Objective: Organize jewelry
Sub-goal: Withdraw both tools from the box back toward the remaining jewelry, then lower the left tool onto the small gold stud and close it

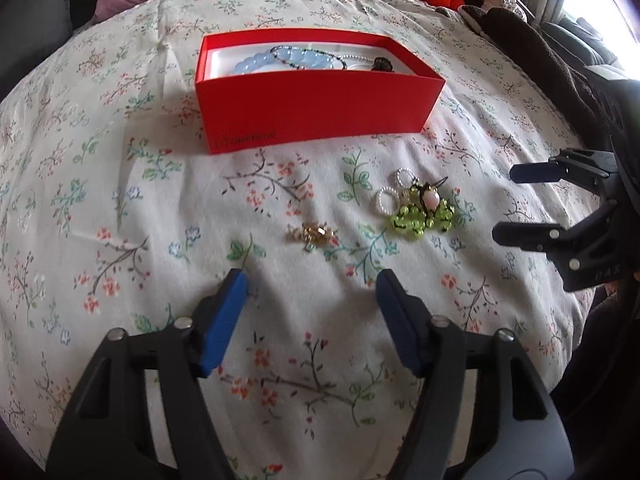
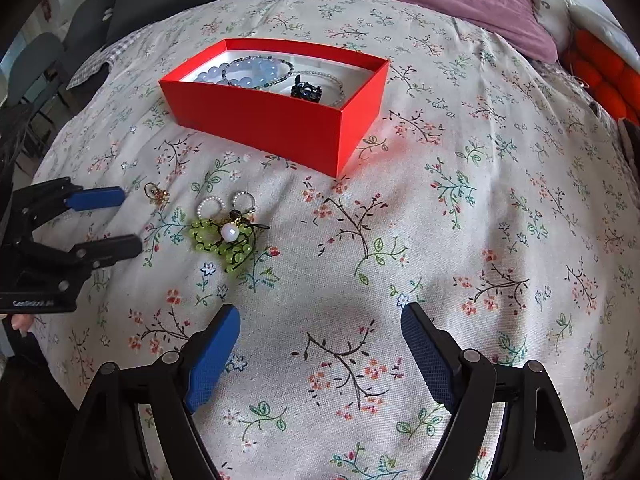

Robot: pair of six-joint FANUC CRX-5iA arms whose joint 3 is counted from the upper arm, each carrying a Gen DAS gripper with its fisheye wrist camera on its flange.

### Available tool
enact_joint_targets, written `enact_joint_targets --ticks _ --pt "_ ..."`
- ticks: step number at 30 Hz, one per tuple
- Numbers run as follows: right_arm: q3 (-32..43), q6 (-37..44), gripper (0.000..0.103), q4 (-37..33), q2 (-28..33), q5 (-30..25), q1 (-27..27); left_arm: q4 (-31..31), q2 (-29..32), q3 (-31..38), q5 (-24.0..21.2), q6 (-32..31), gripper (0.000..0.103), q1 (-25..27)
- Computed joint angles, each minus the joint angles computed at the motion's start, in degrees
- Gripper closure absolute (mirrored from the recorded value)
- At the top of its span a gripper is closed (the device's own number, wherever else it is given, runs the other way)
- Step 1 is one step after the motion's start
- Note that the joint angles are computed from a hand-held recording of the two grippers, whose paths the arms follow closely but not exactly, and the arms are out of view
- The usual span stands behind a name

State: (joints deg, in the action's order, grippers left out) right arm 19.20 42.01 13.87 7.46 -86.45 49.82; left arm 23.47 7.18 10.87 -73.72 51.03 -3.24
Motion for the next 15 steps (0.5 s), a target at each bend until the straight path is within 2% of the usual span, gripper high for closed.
enact_joint_targets --ticks 4,7,9,13,15 --pt "0.54 0.99 0.019 -0.64 0.45 -0.15 0.1 0.65 0.14 -0.57 2.14 -0.75 0.038 -0.42" --pt "0.84 1.46 0.019 -0.8 0.7 -0.21 0.33 1.04 0.03 -0.7 3.15 -1.59 0.047 -0.81" --pt "1.0 1.73 0.019 -0.87 0.77 -0.21 0.49 1.14 -0.06 -0.75 3.7 -2.02 0.058 -1.19" --pt "1.01 1.66 0.019 -0.6 0.7 -0.04 0.8 0.48 -0.16 -0.64 4.37 -2.75 0.06 -2.03" --pt "0.99 1.53 0.019 -0.4 0.67 -0.06 0.78 -0.48 -0.24 -0.52 4.71 -2.52 0.068 -2.52"
